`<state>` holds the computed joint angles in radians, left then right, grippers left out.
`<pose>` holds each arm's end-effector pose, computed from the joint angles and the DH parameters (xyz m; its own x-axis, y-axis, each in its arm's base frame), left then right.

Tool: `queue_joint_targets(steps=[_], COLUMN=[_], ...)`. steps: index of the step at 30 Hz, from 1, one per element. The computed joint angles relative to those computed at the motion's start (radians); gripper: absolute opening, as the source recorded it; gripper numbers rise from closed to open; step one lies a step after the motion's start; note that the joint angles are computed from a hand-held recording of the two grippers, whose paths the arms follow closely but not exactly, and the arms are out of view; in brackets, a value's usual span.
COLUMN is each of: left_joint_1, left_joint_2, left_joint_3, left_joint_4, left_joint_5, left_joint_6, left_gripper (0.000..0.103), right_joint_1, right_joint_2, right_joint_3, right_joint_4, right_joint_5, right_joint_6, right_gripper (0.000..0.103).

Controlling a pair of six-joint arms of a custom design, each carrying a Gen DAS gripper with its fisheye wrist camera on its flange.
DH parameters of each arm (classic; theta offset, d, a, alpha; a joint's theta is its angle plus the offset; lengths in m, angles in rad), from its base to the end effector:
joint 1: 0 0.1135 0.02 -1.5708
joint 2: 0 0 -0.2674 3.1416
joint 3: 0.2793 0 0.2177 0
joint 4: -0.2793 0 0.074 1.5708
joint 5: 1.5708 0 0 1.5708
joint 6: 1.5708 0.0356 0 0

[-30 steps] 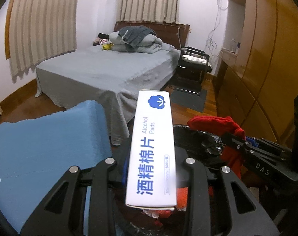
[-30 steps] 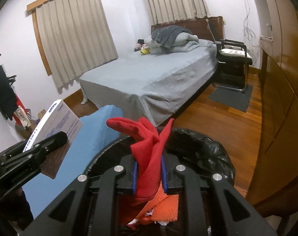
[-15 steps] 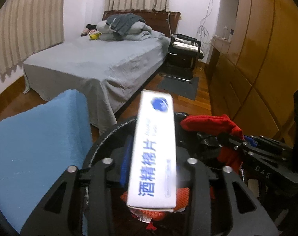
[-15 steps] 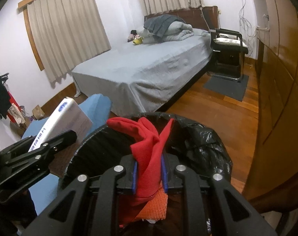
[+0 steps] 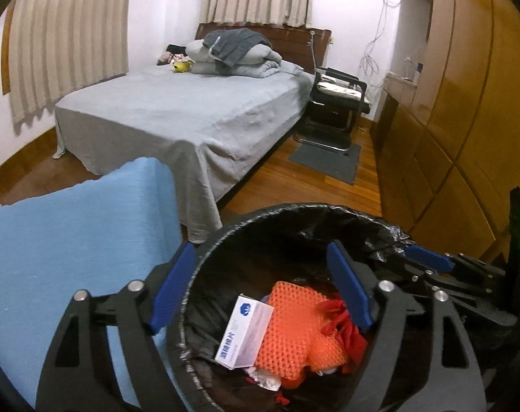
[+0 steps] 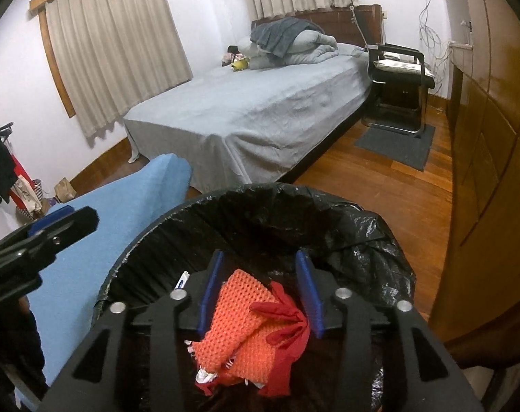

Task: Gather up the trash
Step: 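Open both tools over the bin to drop the white box and red cloth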

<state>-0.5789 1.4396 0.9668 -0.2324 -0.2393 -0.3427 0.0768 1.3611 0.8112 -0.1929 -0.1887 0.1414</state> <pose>0.2401 -0.1469 0.2664 -0.6389 0.0276 -0.7688 0.1760 0.9781 -0.1112 0.2531 0.0262 0.2431 -0.6977 0.0852 -0.7113 -0.1159 0.9664 0.2294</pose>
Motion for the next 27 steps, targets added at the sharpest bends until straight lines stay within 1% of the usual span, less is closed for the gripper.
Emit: queue_joint_targets(steps=[2,3,5,7,10,12,13,18,22,27], left_joint_1=[0.006,0.009,0.016,0.013,0.004,-0.002,-0.005,-0.023,-0.050,-0.100], left_joint_2=[-0.018,-0.032,-0.058,-0.081,-0.121,-0.157,-0.175,-0.265,-0.330,-0.404], left_joint_3=[0.000,-0.004,-0.007,-0.009,-0.011,-0.013,-0.012,-0.020,-0.006,0.029], left_joint_4=[-0.020,-0.028,-0.047,-0.068,-0.102,-0.134,-0.152,-0.229,-0.318,-0.444], left_joint_5=[-0.011,-0.015,-0.016,-0.030,-0.054,-0.076,-0.088,-0.133,-0.182,-0.255], left_joint_6=[0.001,0.000,0.001,-0.002,-0.009,-0.017,-0.023,-0.049,-0.071,-0.118], left_gripper=[0.085,0.086,0.087,0.090,0.091,0.093,0.093,0.095,0.096,0.096], right_joint_1=[0.008,0.012,0.019,0.026,0.043,0.056,0.062,0.116,0.157,0.246], right_joint_2=[-0.011,-0.018,-0.032,-0.048,-0.081,-0.105,-0.115,-0.184,-0.220,-0.269], right_joint_3=[0.001,0.002,0.002,0.004,0.015,0.026,0.033,0.075,0.112,0.164], right_joint_4=[-0.003,-0.007,-0.011,-0.019,-0.045,-0.066,-0.078,-0.155,-0.210,-0.279], right_joint_5=[0.009,0.013,0.019,0.024,0.035,0.037,0.035,0.043,0.046,0.091], right_joint_6=[0.007,0.009,0.013,0.016,0.023,0.026,0.027,0.035,0.049,0.073], right_gripper=[0.055,0.057,0.066,0.072,0.085,0.091,0.096,0.097,0.097,0.097])
